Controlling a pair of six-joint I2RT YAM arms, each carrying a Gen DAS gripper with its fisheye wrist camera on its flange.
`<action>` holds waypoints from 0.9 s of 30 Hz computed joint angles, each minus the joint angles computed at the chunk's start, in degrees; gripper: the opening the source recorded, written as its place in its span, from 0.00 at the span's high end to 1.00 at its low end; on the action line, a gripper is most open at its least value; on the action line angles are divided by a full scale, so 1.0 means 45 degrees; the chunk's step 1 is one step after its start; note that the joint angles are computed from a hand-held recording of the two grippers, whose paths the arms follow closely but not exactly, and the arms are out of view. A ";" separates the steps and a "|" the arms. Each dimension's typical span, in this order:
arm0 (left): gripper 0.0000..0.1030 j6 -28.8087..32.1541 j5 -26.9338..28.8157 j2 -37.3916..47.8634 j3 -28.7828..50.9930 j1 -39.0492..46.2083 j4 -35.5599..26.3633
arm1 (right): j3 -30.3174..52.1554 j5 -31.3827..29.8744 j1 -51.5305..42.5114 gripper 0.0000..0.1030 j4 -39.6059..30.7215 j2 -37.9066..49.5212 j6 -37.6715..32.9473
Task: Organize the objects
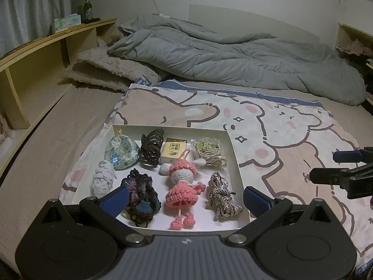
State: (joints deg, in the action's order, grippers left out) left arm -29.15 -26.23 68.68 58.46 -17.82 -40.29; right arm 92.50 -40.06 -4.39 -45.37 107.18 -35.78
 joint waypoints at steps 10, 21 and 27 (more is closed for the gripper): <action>0.00 -0.0054 0.0159 0.0087 0.0062 0.0124 -0.0084 | 0.0022 0.0001 -0.0007 0.00 -0.0011 0.0017 -0.0002; 0.00 -0.0077 0.0205 0.0139 0.0061 0.0108 -0.0099 | -0.0081 -0.0011 -0.0002 0.00 0.0043 -0.0039 -0.0041; 0.00 -0.0117 0.0250 0.0152 0.0080 0.0135 -0.0157 | -0.0158 0.0001 -0.0002 0.00 0.0074 -0.0085 -0.0025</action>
State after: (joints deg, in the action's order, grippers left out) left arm -29.68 -25.11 69.36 58.82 -17.21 -40.99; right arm 91.79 -40.06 -4.40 -45.04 106.80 -35.89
